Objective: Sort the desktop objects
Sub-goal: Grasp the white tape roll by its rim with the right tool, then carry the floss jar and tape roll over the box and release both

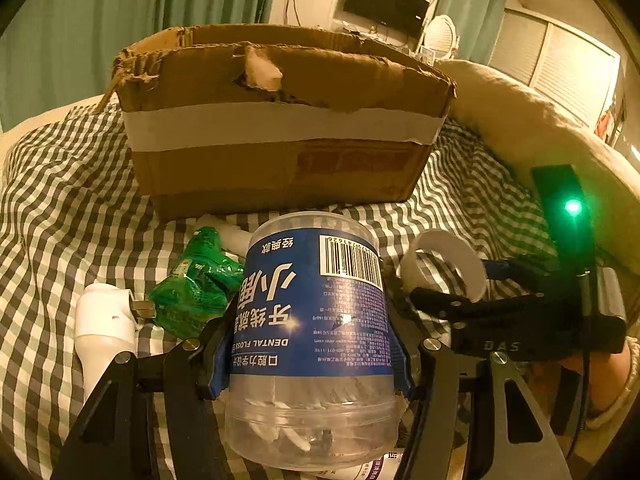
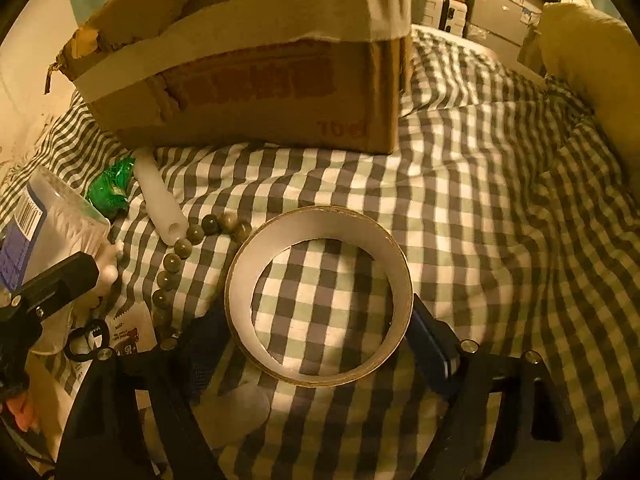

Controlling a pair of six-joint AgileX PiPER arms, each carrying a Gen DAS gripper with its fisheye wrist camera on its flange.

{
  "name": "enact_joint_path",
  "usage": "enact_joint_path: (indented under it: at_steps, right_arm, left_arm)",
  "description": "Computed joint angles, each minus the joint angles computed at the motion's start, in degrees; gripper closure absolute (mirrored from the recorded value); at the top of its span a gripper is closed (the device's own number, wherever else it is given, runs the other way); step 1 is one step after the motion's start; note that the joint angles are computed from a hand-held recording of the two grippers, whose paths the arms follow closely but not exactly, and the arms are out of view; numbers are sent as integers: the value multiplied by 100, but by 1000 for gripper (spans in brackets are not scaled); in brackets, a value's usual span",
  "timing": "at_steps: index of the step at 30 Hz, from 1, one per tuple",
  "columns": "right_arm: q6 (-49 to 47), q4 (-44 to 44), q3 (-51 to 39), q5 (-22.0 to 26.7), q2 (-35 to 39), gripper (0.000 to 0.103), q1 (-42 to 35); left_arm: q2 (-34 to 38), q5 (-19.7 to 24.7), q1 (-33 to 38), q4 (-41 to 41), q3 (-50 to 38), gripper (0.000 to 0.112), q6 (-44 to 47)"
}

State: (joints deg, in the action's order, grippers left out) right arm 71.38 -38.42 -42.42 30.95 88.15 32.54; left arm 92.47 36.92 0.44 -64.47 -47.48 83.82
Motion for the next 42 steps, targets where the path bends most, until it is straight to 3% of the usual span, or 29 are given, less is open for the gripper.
enact_joint_path:
  at_steps: [4,14,18,22,27,30,37,39,42]
  right_arm:
    - [438,-172,55,518,-496,21,351]
    - [1048,-801,-414,1814,-1903,21,1779]
    - [1087,-1109,-905,2267,-2063,21,2276]
    - [677,-1252,-1509,2502,-2080,21,2301]
    - [-167,-1003,-2159,1994,-1878,21,1596]
    - [-804,-655,-2448,1446,-1554,21,833]
    - [-2649,1200,-3219,37,-254,21,-1047]
    - [-3119,1695,-3538,-211,221,21,-1419]
    - [-3604,2361,-3915,-470,719,21,-1879]
  left_arm:
    - [-195,7,43,6,79,50,-43]
    - [-1433,1088,1054,-75,81,50,-334]
    - [-1697,1509,1266,-112,-331,50,-612]
    - [-1569,1580,1131,0,-1079,50,-1173]
    - [-952,1460,836,173,-2071,50,-1526]
    - [-330,1351,502,499,-2823,50,-1874]
    - [1396,948,-449,1462,-4790,50,-2921]
    - [2030,1142,-671,1952,-5684,50,-3490]
    - [2391,904,-877,2360,-6111,50,-3733]
